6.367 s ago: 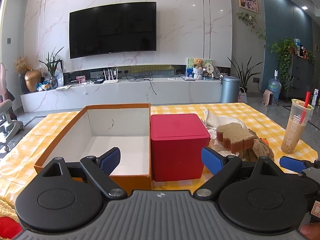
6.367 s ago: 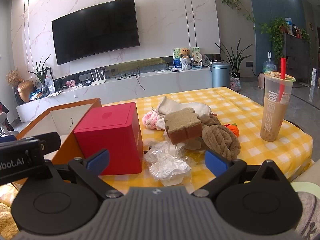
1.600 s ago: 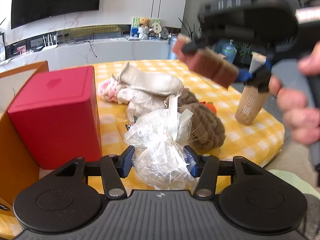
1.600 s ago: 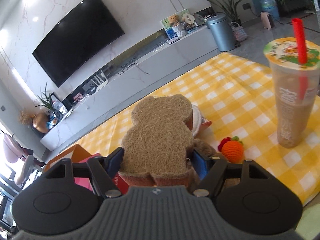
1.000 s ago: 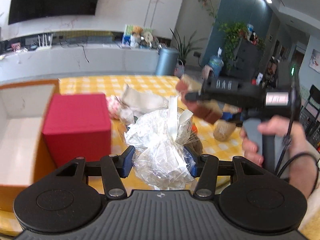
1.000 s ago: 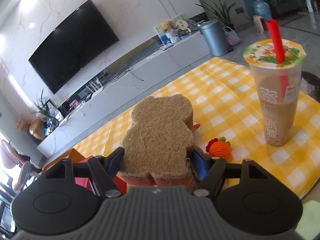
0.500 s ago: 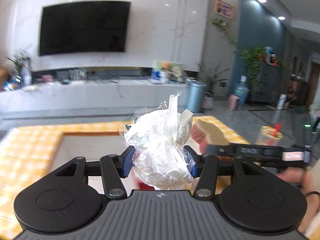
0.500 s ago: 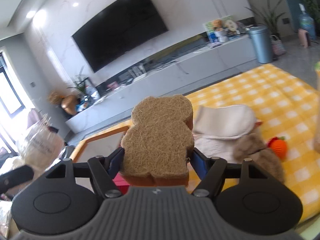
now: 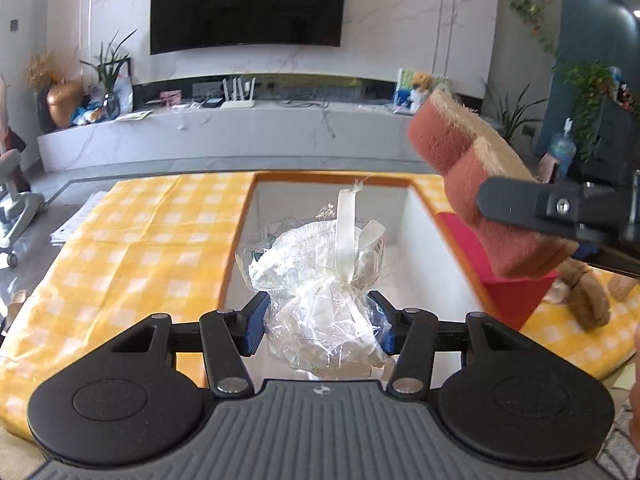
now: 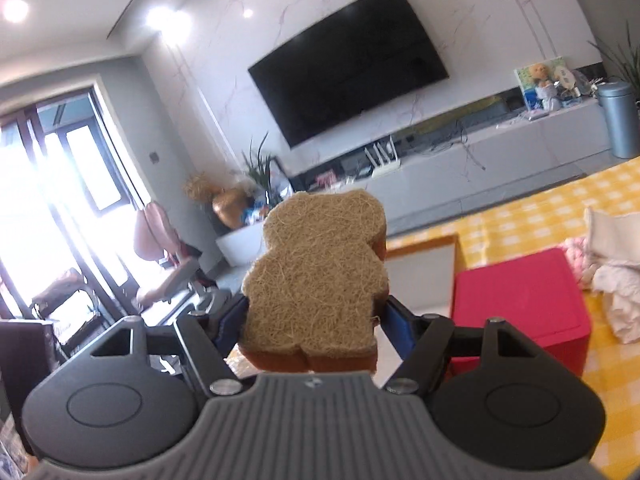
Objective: Organize soft objects
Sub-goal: 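Lift the sponge with the right tool and carry it over the orange box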
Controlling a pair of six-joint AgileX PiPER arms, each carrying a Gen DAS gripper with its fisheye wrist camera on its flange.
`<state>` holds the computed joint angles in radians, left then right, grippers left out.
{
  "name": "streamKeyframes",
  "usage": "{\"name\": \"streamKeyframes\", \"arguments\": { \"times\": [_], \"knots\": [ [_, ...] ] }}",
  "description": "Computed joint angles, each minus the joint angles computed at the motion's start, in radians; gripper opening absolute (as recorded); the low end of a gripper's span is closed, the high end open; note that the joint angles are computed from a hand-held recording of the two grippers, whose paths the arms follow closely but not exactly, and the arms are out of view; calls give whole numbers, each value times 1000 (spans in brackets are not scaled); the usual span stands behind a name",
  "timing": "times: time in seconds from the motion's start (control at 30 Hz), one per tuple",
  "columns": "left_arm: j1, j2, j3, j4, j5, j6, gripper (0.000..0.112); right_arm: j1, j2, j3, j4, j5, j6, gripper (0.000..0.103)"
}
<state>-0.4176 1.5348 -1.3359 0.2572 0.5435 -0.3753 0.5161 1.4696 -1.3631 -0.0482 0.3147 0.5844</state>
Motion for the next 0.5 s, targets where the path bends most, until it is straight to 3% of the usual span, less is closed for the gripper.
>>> {"name": "streamKeyframes", "arguments": {
  "times": [0.13, 0.23, 0.33, 0.43, 0.5],
  "knots": [
    [38, 2, -23, -76, 31, 69, 60, -2, 74, -23, 22, 31, -43, 71],
    [25, 13, -31, -11, 53, 2, 63, -44, 116, -14, 199, 53, -194, 71],
    [0, 13, -27, 98, 92, -88, 77, -80, 133, 17, 420, 57, -373, 71],
    [-6, -11, -18, 142, 102, -155, 94, -69, 130, 9, 381, 60, -381, 71],
    [19, -39, -11, 62, 98, -117, 95, -53, 129, 11, 309, 55, -325, 71]
  ]
}}
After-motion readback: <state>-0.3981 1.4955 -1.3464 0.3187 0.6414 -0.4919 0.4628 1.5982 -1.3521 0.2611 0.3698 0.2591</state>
